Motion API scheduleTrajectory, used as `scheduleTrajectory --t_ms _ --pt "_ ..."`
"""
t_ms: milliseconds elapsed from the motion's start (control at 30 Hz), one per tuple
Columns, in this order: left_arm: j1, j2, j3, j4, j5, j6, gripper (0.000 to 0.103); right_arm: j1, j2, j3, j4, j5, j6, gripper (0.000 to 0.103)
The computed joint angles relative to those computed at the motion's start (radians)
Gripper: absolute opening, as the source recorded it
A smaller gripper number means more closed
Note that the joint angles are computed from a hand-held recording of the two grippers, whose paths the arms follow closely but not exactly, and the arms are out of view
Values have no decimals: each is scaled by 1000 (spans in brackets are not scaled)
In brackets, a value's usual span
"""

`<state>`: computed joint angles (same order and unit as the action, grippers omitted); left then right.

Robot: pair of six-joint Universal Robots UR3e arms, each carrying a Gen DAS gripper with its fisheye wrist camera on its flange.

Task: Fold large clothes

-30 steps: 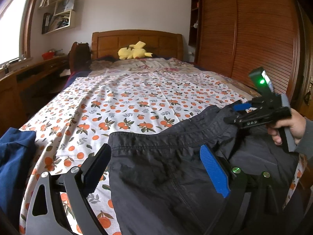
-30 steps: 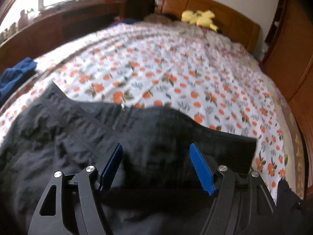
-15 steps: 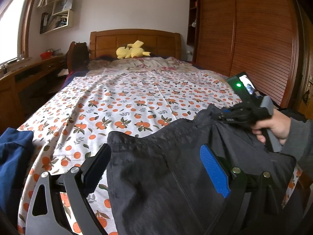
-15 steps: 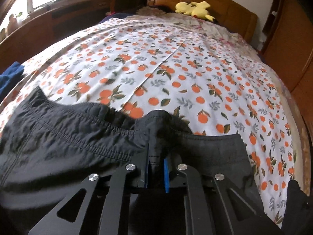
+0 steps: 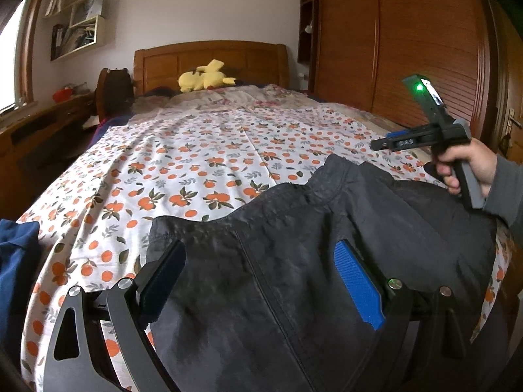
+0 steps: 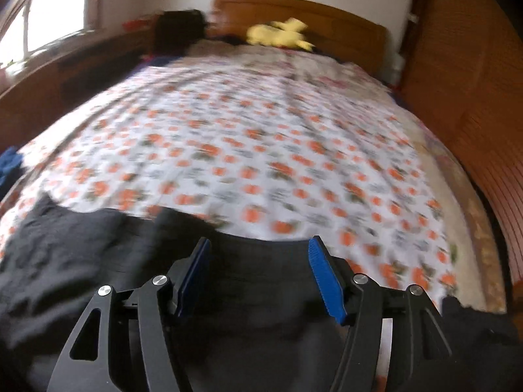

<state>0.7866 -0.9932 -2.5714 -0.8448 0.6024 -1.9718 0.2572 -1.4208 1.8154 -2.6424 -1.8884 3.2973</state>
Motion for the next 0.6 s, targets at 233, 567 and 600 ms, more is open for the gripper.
scheduleTrajectory --t_ms 233,567,600 --pt "-43 -71 -22 148 33 -62 93 -209 -16 155 -11 141 2 58" --pt "-88 -155 -28 281 62 -117 93 -259 12 179 -44 294 -35 6" --pt "-86 -151 -29 278 60 -115 93 -249 -1 190 -75 265 -33 5"
